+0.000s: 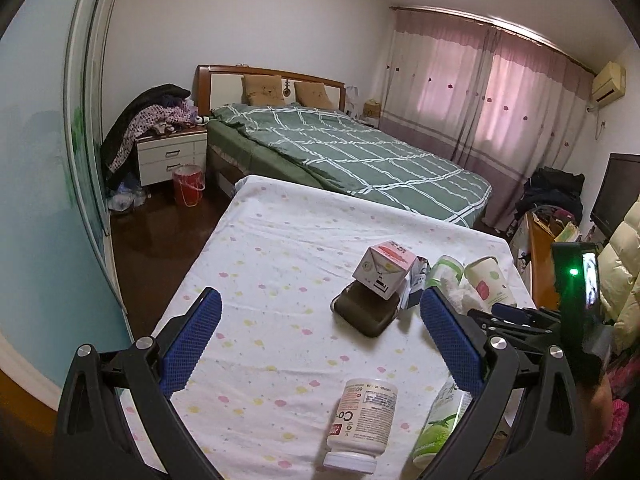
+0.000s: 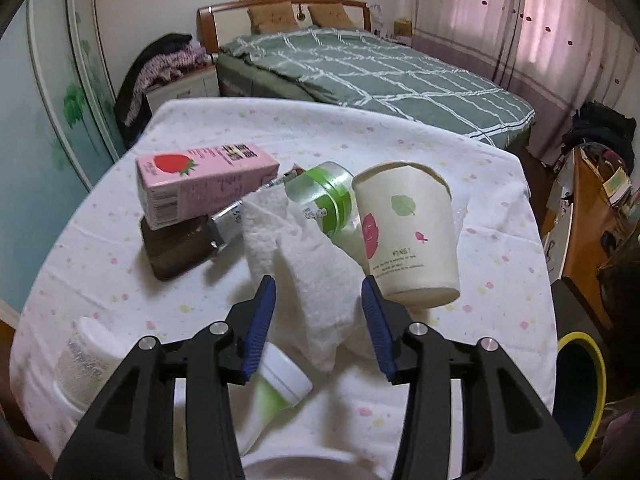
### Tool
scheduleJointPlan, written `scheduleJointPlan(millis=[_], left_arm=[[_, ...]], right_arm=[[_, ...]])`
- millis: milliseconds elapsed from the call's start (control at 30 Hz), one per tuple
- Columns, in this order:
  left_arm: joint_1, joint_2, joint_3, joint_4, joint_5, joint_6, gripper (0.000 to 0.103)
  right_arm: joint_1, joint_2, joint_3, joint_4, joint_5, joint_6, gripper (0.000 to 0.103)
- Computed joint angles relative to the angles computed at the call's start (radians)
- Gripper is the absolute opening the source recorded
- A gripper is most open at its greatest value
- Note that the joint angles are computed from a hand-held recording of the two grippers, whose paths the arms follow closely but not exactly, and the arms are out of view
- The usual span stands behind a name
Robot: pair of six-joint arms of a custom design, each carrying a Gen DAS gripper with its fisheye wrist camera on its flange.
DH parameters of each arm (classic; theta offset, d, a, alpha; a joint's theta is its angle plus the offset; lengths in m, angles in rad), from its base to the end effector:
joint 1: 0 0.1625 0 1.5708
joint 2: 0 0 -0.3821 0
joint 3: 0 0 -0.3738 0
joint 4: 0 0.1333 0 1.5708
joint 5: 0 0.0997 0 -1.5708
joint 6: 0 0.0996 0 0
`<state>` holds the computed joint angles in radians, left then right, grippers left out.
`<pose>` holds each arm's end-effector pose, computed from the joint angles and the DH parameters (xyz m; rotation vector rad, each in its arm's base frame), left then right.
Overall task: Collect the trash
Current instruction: 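Grasp the white tissue with the right gripper and lift it, then drop the white tissue into the yellow bin from the right gripper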
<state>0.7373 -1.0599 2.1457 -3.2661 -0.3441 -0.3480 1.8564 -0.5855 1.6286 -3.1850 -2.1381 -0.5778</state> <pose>-0.1894 -0.4787 0.1946 0.0522 2.0999 -1.3398 0.2557 -0.5877 0.0339 0.8310 -2.3027 0.6049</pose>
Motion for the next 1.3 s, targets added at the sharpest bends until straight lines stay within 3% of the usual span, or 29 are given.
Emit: scheduleJointPlan(millis=[33, 67, 167, 433, 833, 1000, 1300], left_arm=[[0.003, 0.001, 0.001, -0.004, -0.005, 0.0, 0.098], [0.006, 0.002, 0.001, -0.005, -0.009, 0.001, 0.098], [0.012, 0.006, 0.0, -0.007, -0.017, 0.001, 0.098], [0.018, 0.018, -0.012, -0.002, -0.038, 0.011, 0.098], [-0.02, 0.04, -0.016, 0.014, -0.032, 0.006, 0.098], [-0.04, 0.051, -0.019, 0.023, -0.038, 0.007, 0.098], [-0.062, 0.104, -0.056, 0.064, -0.074, 0.014, 0.098]], right_arm=[[0.0, 0.008, -0.012, 0.014, -0.01, -0.001, 0.03], [-0.001, 0.009, -0.012, 0.023, -0.014, -0.001, 0.014], [-0.01, -0.009, 0.004, 0.033, 0.016, 0.012, 0.007], [0.004, -0.092, 0.093, -0.038, 0.125, 0.03, 0.005], [-0.003, -0.275, 0.24, -0.163, 0.227, 0.07, 0.005], [-0.034, -0.352, 0.306, -0.233, 0.227, 0.091, 0.005], [-0.162, -0.474, 0.429, -0.388, 0.168, 0.155, 0.005]])
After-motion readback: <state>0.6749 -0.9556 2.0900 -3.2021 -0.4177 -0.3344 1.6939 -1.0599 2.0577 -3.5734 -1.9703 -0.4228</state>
